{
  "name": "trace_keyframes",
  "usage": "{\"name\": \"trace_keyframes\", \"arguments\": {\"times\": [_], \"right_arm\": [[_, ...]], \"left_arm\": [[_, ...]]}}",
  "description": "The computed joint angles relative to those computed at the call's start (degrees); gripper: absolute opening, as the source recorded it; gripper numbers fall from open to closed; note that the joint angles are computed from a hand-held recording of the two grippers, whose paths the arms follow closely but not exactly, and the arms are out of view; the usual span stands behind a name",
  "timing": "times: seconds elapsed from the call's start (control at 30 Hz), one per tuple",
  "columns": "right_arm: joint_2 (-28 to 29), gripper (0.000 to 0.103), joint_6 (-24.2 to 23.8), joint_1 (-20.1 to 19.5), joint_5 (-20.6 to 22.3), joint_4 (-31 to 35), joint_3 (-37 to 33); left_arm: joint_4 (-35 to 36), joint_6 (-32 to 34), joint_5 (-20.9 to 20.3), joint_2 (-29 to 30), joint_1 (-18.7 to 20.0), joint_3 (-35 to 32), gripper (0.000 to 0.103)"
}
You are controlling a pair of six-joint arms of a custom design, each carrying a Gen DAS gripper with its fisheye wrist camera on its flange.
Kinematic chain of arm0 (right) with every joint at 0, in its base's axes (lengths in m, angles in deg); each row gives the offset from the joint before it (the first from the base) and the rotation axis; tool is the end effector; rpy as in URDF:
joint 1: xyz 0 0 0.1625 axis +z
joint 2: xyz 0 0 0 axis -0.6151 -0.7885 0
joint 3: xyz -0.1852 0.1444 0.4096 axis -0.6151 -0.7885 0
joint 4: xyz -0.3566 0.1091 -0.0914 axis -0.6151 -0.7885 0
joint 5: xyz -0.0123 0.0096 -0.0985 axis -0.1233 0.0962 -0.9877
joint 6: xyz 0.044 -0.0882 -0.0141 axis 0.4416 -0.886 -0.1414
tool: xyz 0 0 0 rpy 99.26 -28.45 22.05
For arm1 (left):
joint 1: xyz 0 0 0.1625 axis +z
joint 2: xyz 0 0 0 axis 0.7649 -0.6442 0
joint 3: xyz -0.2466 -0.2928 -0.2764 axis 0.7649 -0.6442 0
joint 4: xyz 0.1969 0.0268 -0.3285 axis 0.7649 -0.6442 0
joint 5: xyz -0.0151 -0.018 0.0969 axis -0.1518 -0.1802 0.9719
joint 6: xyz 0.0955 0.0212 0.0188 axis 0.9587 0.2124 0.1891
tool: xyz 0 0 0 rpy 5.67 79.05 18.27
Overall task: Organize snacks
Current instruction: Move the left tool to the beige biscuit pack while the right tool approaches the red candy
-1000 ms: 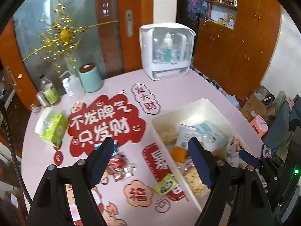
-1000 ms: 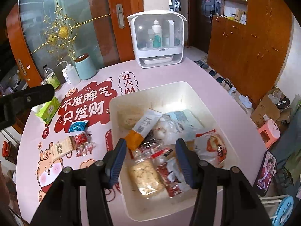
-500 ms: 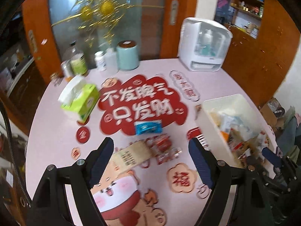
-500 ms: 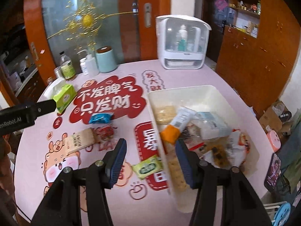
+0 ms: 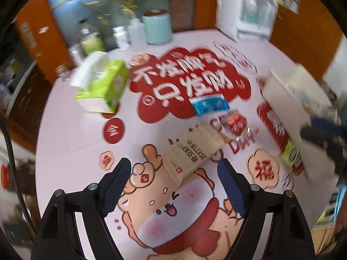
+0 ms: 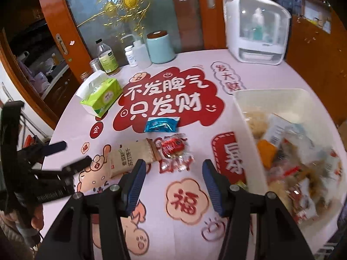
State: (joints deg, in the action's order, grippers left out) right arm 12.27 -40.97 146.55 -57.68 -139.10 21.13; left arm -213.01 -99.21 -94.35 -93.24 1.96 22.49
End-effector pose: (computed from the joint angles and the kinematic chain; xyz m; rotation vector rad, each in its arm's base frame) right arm 0.2935 -0.6216 0.2101 0.4360 -2.5177 0.6223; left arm -0.2162 -0.6131 0.2479 0.4406 2.2942 -0.4900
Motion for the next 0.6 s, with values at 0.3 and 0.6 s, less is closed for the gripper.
{"name": "trace_keyframes", "arguments": {"times": [0.3,0.6], "right_arm": [[7.96,0.055,-4.97,-4.54,1.78,2.91,-7.74],[13.14,0.055,-8.17,-5.96,1.42,4.93,-12.69]], "left_arm": [[3.03,12.97,-5.58,7.69,5.35,-6.77,0.081],[9.62,19.66,-6.22,12.65,7.03,-12.73,0.081]]}}
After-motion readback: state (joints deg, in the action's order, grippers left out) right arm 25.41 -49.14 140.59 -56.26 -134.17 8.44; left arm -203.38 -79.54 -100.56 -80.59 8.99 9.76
